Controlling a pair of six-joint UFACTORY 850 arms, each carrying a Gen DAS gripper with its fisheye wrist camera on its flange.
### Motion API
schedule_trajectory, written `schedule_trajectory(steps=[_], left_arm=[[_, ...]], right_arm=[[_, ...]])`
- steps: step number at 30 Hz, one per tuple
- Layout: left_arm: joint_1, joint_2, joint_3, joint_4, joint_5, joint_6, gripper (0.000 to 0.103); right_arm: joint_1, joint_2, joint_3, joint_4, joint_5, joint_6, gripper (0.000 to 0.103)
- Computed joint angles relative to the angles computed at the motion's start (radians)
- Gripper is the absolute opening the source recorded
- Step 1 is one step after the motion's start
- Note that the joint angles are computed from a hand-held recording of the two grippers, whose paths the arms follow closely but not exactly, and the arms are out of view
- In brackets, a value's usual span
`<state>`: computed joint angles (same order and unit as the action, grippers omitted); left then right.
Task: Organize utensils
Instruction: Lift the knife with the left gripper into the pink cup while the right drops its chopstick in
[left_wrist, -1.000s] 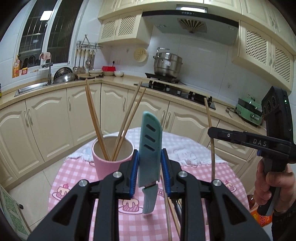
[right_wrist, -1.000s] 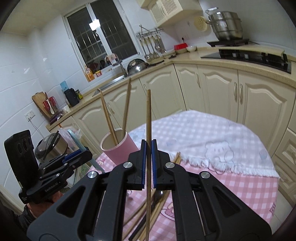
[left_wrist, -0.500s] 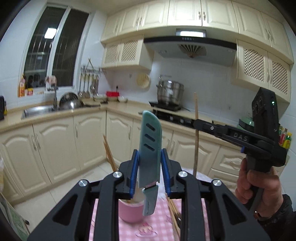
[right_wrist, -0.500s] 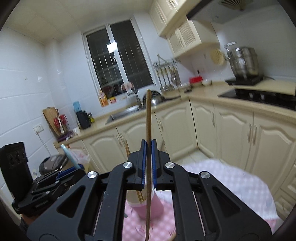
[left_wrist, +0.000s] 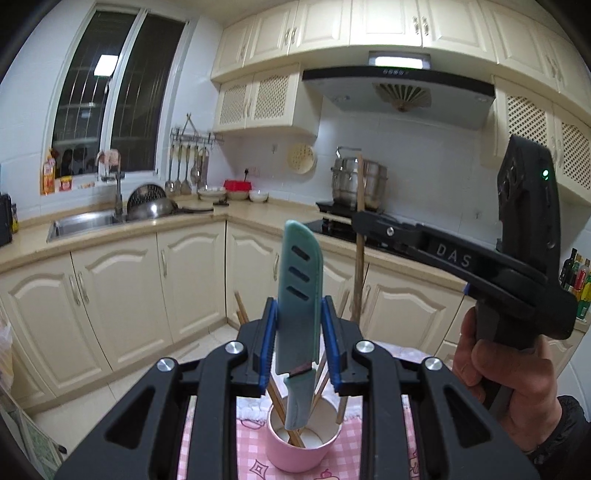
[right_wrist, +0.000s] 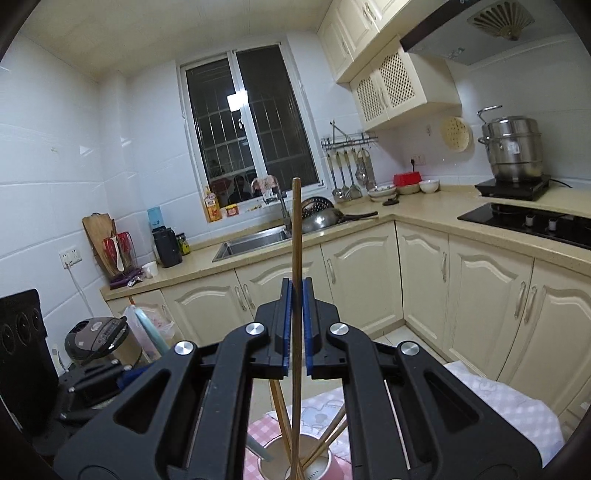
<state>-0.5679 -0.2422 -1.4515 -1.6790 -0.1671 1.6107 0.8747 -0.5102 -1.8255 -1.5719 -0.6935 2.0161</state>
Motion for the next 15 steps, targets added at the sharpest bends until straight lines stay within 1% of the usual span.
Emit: schedule_trajectory(steps=[4,8,10,12,13,14,15], left_arm=[[0.005,-0.034,-0.011,0.125,-0.011,-0.136,0.023],[0.007,-0.053,-0.013,0.181,-0.022,-0.196,0.023],[0.006,-0.059,-0.015,0.238,-0.032,-0.252,0.023],[0.005,-0.067,-0.024,0.337,-0.035,-0.357,0.024],[0.005,-0.069,-0.026,0.365,-0.032,-0.388,0.027],[0.005,-0.066,-0.023,0.365,-0.03,-0.391,0.032],[0.005,-0.06,-0.016,0.337,-0.023,-0.365,0.046]], right_arm=[[-0.012,-0.016,0.005,0.015,0.018,0.01,0.006],[-0.018,-0.023,0.012,0.038,0.03,0.0,0.006],[-0.022,-0.026,0.009,0.083,0.044,-0.04,0.007],[-0.025,-0.02,0.018,0.106,0.055,-0.046,0.01],[-0.023,-0.012,0.031,0.098,0.051,-0.027,0.031],[-0.018,0.001,0.053,0.07,0.029,0.017,0.078],[-0.009,0.014,0.078,0.028,-0.005,0.069,0.09]])
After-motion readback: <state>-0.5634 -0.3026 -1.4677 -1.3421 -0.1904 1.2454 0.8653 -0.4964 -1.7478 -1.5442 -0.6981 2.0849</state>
